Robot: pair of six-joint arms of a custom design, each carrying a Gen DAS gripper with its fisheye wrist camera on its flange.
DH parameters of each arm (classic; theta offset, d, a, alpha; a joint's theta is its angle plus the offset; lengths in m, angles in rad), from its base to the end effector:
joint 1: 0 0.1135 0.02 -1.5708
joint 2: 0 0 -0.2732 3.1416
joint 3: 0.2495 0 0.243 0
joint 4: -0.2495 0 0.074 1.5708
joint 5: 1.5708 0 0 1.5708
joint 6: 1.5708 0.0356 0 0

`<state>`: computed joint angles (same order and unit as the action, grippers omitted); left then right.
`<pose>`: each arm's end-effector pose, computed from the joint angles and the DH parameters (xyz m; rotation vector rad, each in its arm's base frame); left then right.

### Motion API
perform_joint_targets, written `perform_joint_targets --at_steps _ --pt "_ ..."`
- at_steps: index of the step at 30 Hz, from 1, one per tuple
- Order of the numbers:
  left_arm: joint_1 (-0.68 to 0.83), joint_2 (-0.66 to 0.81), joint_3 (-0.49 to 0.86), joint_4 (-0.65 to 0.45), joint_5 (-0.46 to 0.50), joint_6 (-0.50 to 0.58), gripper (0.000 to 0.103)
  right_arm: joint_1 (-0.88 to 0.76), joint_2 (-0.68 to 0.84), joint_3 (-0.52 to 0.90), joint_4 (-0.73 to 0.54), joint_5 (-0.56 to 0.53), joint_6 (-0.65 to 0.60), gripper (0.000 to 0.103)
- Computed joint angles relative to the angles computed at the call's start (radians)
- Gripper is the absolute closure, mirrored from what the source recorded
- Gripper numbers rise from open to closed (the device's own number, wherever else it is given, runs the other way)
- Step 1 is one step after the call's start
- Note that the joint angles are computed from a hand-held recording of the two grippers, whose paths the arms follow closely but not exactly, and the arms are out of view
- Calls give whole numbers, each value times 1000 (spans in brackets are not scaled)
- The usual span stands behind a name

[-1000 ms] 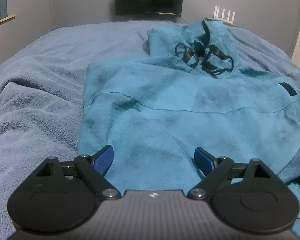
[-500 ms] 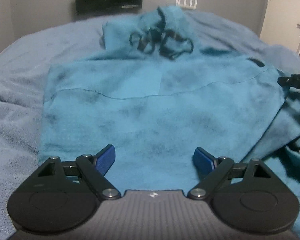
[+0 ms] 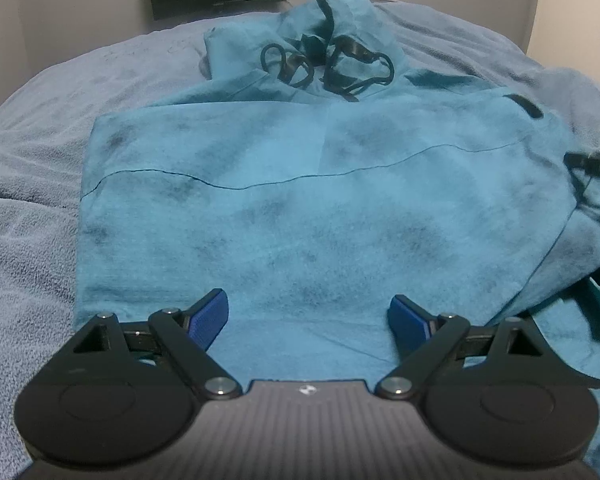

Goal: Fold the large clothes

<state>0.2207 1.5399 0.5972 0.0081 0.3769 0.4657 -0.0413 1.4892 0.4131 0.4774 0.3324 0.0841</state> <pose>0.2586 0.0446 0.1451 0.4461 2.3810 -0.1663 0.2506 -0.0220 0.1464 0.3238 2.1267 -0.3352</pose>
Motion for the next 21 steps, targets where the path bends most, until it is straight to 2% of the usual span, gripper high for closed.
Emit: perform_joint_targets --at_steps 4,5,7,9,11,13,16,19,21 --pt "11 -11 -14 25 21 2 14 13 -3 -19 14 17 -13 36" --pt "18 -26 -25 33 29 0 14 20 -31 -38 23 16 -14 31" --pt "43 -81 -57 55 57 -13 14 25 -109 -64 2 -2 -9 30" --pt "84 -172 -71 9 100 -23 14 16 -222 -68 -79 -51 -12 30" --pt "153 -281 -65 -91 174 13 14 -15 -390 -68 -188 -126 -33 26" --pt "228 -383 -29 -235 234 91 14 -55 -566 -58 -317 -192 -71 21" --pt "373 -481 60 -491 330 252 14 -160 -775 -8 -533 -307 -131 18" --pt "571 -489 183 -801 427 496 14 -387 -896 67 -741 -547 -212 16" --pt "725 -452 262 -1011 481 724 14 -597 -921 116 -867 -759 -314 15"
